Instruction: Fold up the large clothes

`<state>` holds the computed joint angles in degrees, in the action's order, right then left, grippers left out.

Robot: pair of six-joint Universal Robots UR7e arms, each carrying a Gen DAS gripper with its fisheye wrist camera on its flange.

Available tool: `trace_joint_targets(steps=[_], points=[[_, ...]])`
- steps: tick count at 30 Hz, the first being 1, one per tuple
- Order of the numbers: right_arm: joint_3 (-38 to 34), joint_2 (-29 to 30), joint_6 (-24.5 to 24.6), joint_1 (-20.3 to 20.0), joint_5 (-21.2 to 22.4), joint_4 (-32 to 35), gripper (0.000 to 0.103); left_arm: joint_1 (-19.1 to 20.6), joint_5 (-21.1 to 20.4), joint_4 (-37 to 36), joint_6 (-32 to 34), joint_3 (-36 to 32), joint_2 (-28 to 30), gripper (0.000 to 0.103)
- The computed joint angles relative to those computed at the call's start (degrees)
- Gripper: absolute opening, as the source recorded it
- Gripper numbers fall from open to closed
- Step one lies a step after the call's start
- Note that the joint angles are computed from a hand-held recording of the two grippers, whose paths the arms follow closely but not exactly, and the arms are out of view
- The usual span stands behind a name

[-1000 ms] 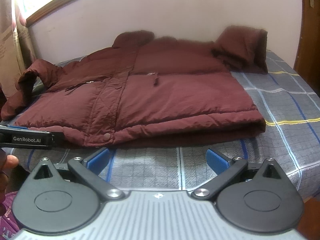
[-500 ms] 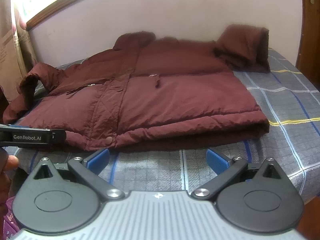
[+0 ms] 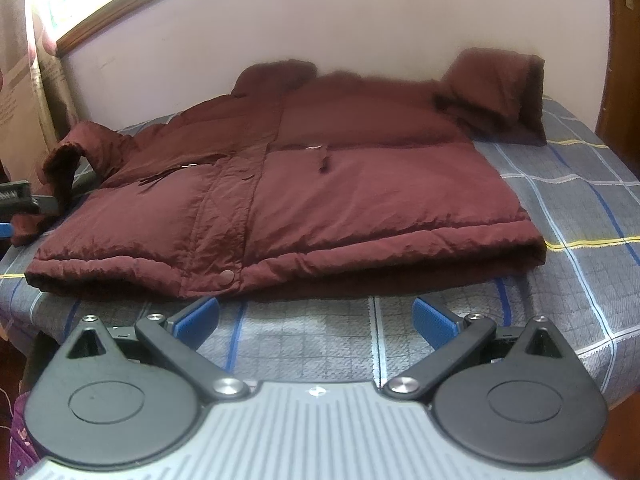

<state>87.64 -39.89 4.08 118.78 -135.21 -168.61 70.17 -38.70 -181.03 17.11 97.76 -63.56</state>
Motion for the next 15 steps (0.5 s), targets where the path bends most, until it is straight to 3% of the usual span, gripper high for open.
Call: trace_joint_targets(steps=[4, 7, 11, 13, 15], points=[[-0.3, 0.25, 0.52, 0.05, 0.02, 0.92, 0.103, 5.68, -0.14, 1.8, -2.17, -7.24, 0.36, 0.103], [-0.83, 0.62, 0.71, 0.12, -0.12, 1.89, 0.103, 8.85, 2.76, 3.64, -4.52, -13.28, 2.04, 0.099], [-1.66, 1.19, 0.86, 0.29, -0.47, 3.3, 0.103, 13.0, 1.34, 9.77, -10.78, -20.83, 3.9, 0.097], [-2.14, 1.51, 0.89, 0.4, -0.74, 4.04, 0.103, 14.23, 2.21, 12.67, -13.09, -24.52, 5.53, 0.088], [-2.68, 1.78, 1.13, 0.51, -0.95, 4.96, 0.103, 15.32, 0.08, 15.84, -14.07, -26.39, 5.94, 0.083]])
